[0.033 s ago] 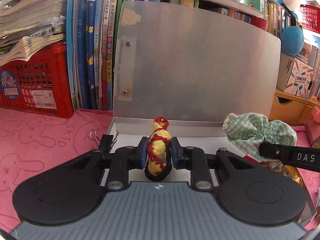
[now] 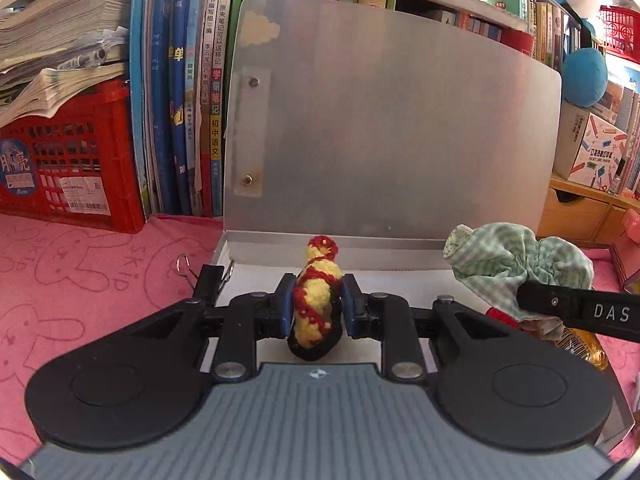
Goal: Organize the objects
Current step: 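Carry the crocheted toy with left tool while right tool carries the cloth into the box, then open left tool to drop the crocheted toy while right tool releases the cloth in the box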
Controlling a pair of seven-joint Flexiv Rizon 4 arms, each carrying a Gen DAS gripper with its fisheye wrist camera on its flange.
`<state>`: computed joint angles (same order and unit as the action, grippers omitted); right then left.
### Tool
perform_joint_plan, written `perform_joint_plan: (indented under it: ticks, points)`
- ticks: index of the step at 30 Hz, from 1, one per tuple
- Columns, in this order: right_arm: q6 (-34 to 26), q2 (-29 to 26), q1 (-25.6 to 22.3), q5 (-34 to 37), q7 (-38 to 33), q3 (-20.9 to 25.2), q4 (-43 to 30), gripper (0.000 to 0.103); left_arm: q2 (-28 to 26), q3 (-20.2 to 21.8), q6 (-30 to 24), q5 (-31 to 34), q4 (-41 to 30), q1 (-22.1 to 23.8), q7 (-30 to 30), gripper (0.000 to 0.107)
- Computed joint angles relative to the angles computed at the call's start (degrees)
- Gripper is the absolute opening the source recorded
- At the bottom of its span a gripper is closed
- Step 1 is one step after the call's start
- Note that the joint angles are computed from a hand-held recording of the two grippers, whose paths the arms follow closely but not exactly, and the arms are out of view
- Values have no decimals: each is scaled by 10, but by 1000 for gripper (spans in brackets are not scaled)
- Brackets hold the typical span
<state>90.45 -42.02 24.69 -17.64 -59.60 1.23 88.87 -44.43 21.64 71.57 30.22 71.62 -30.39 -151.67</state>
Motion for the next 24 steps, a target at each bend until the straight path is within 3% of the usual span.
perform_joint_plan:
  ticks: [5, 8, 9, 11, 14, 24]
  points:
    - [-5, 1, -12, -6, -24, 19, 0, 30, -7, -3, 8, -6, -1, 5, -1, 28]
    - [3, 3, -9, -2, -26, 17, 5, 41, -5, -7, 4, -13, 0, 7, 6, 29]
    - [9, 4, -7, 0, -25, 14, 7, 53, -4, -9, 4, -15, 1, 8, 11, 31]
    - [28, 8, 5, 2, -20, -3, 18, 60, 1, -12, 12, -16, 8, 9, 15, 51]
    - [46, 16, 20, 3, -19, -23, 32, 63, 7, -1, 25, -10, 14, 0, 13, 70]
    - [79, 69, 35, 10, -32, -42, 96, 69, 44, 15, 31, 12, 47, -27, 10, 76]
